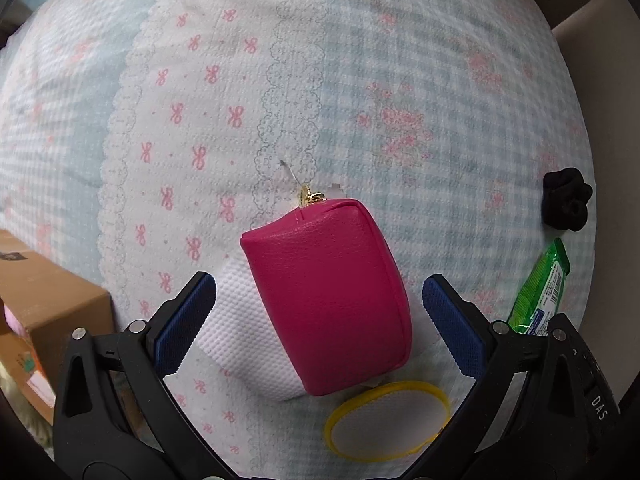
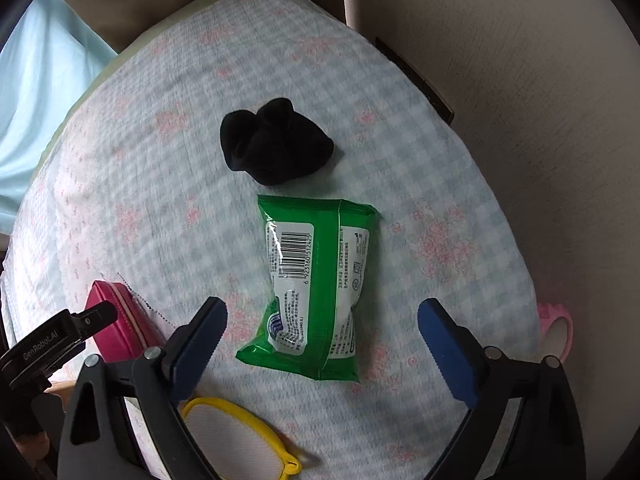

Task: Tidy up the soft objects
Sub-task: 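Grasp the magenta pouch with the left tool while the right tool grasps the green wipes pack, then carry the magenta pouch and green wipes pack into the cardboard box with both tools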

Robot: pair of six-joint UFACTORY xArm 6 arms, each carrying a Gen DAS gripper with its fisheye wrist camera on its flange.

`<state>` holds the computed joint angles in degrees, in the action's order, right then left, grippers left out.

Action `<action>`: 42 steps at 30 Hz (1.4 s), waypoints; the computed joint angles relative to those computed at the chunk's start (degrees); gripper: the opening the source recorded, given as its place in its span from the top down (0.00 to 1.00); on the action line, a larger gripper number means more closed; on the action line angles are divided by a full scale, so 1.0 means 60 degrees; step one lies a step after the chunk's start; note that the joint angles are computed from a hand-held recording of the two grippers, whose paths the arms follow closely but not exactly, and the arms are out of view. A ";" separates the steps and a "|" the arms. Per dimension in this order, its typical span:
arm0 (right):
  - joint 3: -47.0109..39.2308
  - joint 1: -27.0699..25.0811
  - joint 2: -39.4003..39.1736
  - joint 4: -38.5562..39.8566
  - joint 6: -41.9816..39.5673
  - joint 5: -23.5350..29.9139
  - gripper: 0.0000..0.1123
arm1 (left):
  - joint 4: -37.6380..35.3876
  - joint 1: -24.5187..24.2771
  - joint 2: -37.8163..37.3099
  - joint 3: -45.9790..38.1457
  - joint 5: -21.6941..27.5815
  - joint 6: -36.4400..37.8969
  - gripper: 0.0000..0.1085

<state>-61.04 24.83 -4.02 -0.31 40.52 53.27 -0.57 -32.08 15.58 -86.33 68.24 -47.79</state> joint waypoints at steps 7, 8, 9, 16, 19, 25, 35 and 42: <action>-0.0079 0.0007 0.0626 -0.0054 0.0020 -0.0127 0.28 | -0.0118 0.0120 0.0011 0.0582 -0.0643 -0.0147 0.08; -0.0092 0.0002 0.0693 -0.0064 0.0016 -0.0159 0.31 | -0.0211 0.0139 -0.0020 0.0715 -0.0824 -0.0100 0.11; -0.0084 -0.0011 0.0754 -0.0040 -0.0016 -0.0211 0.35 | -0.0330 0.0154 -0.0039 0.0828 -0.1001 0.0002 0.20; -0.0392 0.0122 0.1007 -0.0694 0.0102 0.0002 0.62 | -0.0285 -0.0083 0.0113 0.0655 -0.1168 0.0159 0.41; -0.0556 0.0164 0.1072 -0.0744 0.0176 0.0087 0.64 | -0.0232 -0.0182 -0.0035 0.0764 -0.1178 0.0231 0.46; -0.0555 0.0168 0.0866 -0.0753 0.0163 0.0043 0.68 | -0.0251 -0.0257 -0.0185 0.0589 -0.1026 0.0302 0.55; -0.0570 0.0443 -0.0244 -0.0903 0.0292 0.0352 0.69 | -0.0134 -0.0354 -0.1135 0.0903 -0.1122 0.0210 0.64; -0.0608 0.0817 -0.1383 -0.1102 0.0500 0.0820 0.69 | 0.0283 -0.0465 -0.2319 0.1153 -0.0908 -0.0052 0.65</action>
